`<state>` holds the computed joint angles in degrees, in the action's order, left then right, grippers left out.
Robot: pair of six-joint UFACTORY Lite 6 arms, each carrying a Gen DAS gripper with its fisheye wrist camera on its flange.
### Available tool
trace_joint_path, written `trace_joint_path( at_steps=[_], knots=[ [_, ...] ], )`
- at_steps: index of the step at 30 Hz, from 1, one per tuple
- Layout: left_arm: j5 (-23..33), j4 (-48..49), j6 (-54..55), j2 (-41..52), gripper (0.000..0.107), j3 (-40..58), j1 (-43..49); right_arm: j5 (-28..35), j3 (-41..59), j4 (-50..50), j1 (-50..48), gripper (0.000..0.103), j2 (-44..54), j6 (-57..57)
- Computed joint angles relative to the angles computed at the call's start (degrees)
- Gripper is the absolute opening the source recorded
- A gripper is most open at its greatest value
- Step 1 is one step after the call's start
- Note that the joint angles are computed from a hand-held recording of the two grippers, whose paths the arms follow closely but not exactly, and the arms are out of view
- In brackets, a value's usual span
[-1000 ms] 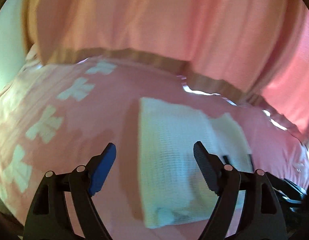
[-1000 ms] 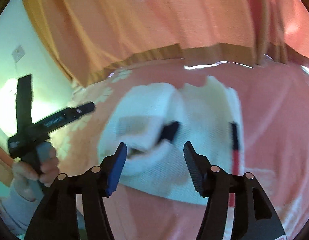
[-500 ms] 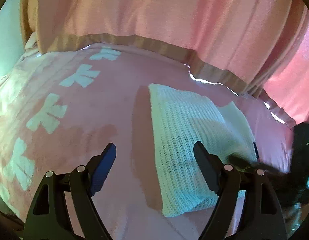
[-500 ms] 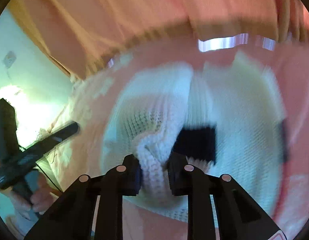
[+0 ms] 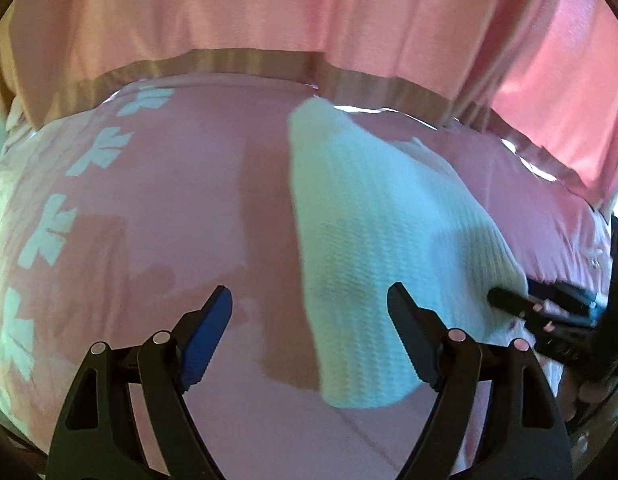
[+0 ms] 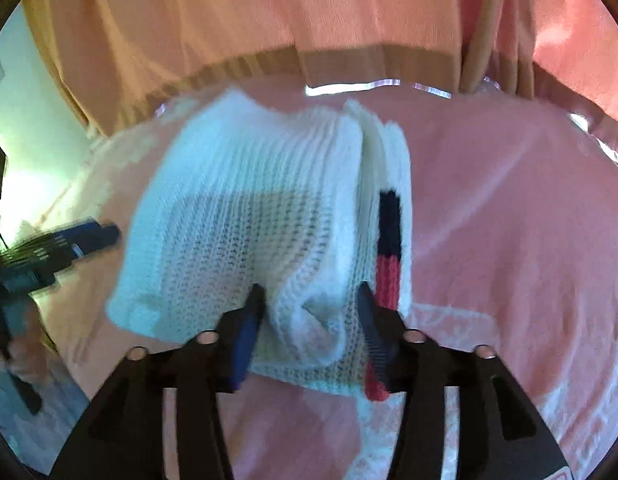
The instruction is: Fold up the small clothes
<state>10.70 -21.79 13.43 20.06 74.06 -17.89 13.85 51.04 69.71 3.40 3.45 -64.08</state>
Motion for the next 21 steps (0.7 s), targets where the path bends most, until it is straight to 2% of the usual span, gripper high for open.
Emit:
trace_joint_path(
  at_steps=[3, 6, 9, 10, 12, 14, 17, 19, 21],
  knots=[
    [1.1, -8.7, 9.0, -0.2, 0.08, -1.8, -0.8, 9.0, 2.6, 3.1, -4.9, 0.055, 3.7, -1.7],
    [3.2, -17.1, 19.7, -0.3, 0.08, -3.6, -1.0, 14.5, 6.6, 4.9, -5.6, 0.055, 10.5, -1.0],
    [1.1, -20.0, 27.2, -1.0, 0.08, -7.1, -2.7, 20.2, 11.4, 7.5, -7.0, 0.053, 17.8, -0.2],
    [-0.1, -18.2, 26.1, -1.0, 0.08, -7.9, -3.1, 20.5, 11.7, 10.6, -6.9, 0.034, 18.6, -1.5],
    [-1.8, -9.8, 18.3, -0.4, 0.08, -8.3, -3.7, 20.7, 11.0, 14.2, -6.7, 0.022, 17.2, -3.6],
    [-1.8, -7.4, 15.2, 0.1, 0.08, -7.9, -3.2, 16.9, 9.4, 18.8, -3.7, 0.02, 10.6, -8.9],
    [-0.9, -14.6, 20.9, -0.8, 0.08, -7.0, -2.2, 11.3, 4.1, 29.5, 2.4, 0.019, -4.7, -22.7],
    [-0.6, -16.6, 22.4, -1.0, 0.08, -6.6, -1.8, -0.1, 2.0, 36.8, 8.7, 0.019, -11.7, -34.7],
    [-0.8, -11.5, 17.1, 0.1, 0.08, -5.6, -2.2, -10.4, 2.3, 46.9, 10.8, 0.019, -9.1, -46.7]
  ],
)
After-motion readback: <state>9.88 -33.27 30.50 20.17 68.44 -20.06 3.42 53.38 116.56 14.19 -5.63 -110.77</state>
